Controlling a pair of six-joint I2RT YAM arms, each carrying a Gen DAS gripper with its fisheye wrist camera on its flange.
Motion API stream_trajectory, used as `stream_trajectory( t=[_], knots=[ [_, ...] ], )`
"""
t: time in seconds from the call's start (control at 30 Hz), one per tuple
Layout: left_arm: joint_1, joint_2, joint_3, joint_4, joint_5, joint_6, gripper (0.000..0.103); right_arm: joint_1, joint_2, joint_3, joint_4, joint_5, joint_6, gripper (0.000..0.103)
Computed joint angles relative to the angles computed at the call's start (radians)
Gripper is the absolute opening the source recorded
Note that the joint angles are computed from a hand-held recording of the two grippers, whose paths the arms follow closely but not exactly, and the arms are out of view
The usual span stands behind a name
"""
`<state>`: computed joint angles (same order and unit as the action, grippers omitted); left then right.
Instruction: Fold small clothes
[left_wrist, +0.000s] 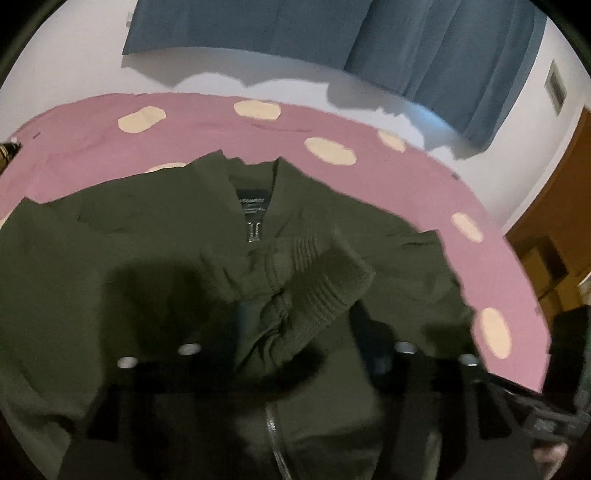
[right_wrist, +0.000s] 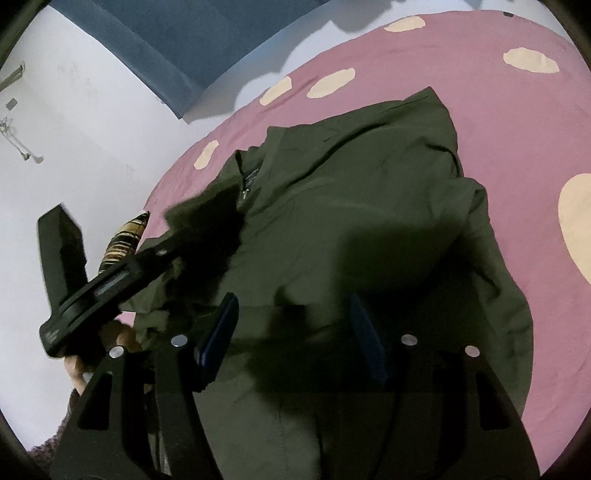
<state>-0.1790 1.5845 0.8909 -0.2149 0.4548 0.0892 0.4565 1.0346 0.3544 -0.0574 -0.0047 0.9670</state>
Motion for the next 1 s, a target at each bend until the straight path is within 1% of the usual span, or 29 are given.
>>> stream_trajectory(
  t=[0.03, 0.07, 0.13, 0.2, 0.3, 0.37, 0.43, 0.5, 0.53, 0.63, 0.67, 0.73, 0.8, 0.83, 0.87, 0.9, 0.93, 0.97, 1.0],
  knots=[
    [0.028, -0.039, -0.025, 0.002, 0.039, 0.006, 0.070, -0.003, -0.006, -0.003, 0.003, -0.006, 0.003, 0.066],
    [0.034, -0.062, -0.046, 0.016, 0.052, 0.001, 0.072, -0.005, -0.016, -0.006, 0.005, -0.011, 0.008, 0.067],
    [0.107, -0.141, -0.081, 0.001, 0.125, 0.030, 0.076, -0.011, -0.030, -0.007, 0.008, -0.025, 0.014, 0.067],
    [0.191, -0.202, -0.107, -0.011, 0.188, 0.073, 0.079, -0.037, -0.032, -0.007, 0.038, -0.071, 0.021, 0.068],
    [0.315, -0.237, -0.122, 0.004, 0.221, 0.115, 0.080, -0.090, 0.041, 0.016, 0.126, -0.183, 0.030, 0.073],
    [0.386, -0.224, -0.121, 0.022, 0.230, 0.136, 0.080, -0.112, 0.143, 0.071, 0.161, -0.246, 0.007, 0.074],
    [0.458, -0.187, -0.115, 0.040, 0.231, 0.165, 0.080, -0.116, 0.244, 0.148, 0.146, -0.262, -0.029, 0.074],
    [0.511, -0.136, -0.100, 0.041, 0.208, 0.186, 0.080, -0.135, 0.366, 0.233, 0.148, -0.290, -0.057, 0.074],
    [0.532, -0.111, -0.088, 0.031, 0.205, 0.196, 0.080, -0.148, 0.433, 0.276, 0.156, -0.316, -0.059, 0.074],
    [0.587, -0.049, -0.065, 0.012, 0.191, 0.220, 0.080, -0.165, 0.556, 0.352, 0.174, -0.354, -0.047, 0.074],
    [0.606, -0.034, -0.056, 0.000, 0.197, 0.226, 0.080, -0.170, 0.606, 0.381, 0.183, -0.381, -0.044, 0.074],
    [0.638, 0.008, -0.021, -0.043, 0.218, 0.227, 0.080, -0.173, 0.671, 0.416, 0.191, -0.405, -0.040, 0.074],
    [0.666, 0.037, 0.005, -0.078, 0.239, 0.218, 0.080, -0.164, 0.707, 0.429, 0.211, -0.405, -0.033, 0.074],
    [0.677, 0.049, 0.016, -0.090, 0.247, 0.214, 0.080, -0.159, 0.710, 0.432, 0.213, -0.398, -0.036, 0.071],
    [0.686, 0.062, 0.029, -0.107, 0.249, 0.212, 0.080, -0.149, 0.710, 0.442, 0.199, -0.383, -0.043, 0.067],
    [0.693, 0.072, 0.038, -0.119, 0.251, 0.210, 0.080, -0.143, 0.710, 0.454, 0.177, -0.375, -0.054, 0.048],
    [0.694, 0.082, 0.047, -0.126, 0.247, 0.202, 0.080, -0.136, 0.716, 0.474, 0.144, -0.368, -0.066, 0.033],
    [0.695, 0.092, 0.052, -0.130, 0.240, 0.195, 0.080, -0.130, 0.725, 0.492, 0.115, -0.364, -0.075, 0.030],
    [0.700, 0.104, 0.057, -0.136, 0.237, 0.196, 0.080, -0.127, 0.730, 0.495, 0.116, -0.372, -0.074, 0.023]
  ],
)
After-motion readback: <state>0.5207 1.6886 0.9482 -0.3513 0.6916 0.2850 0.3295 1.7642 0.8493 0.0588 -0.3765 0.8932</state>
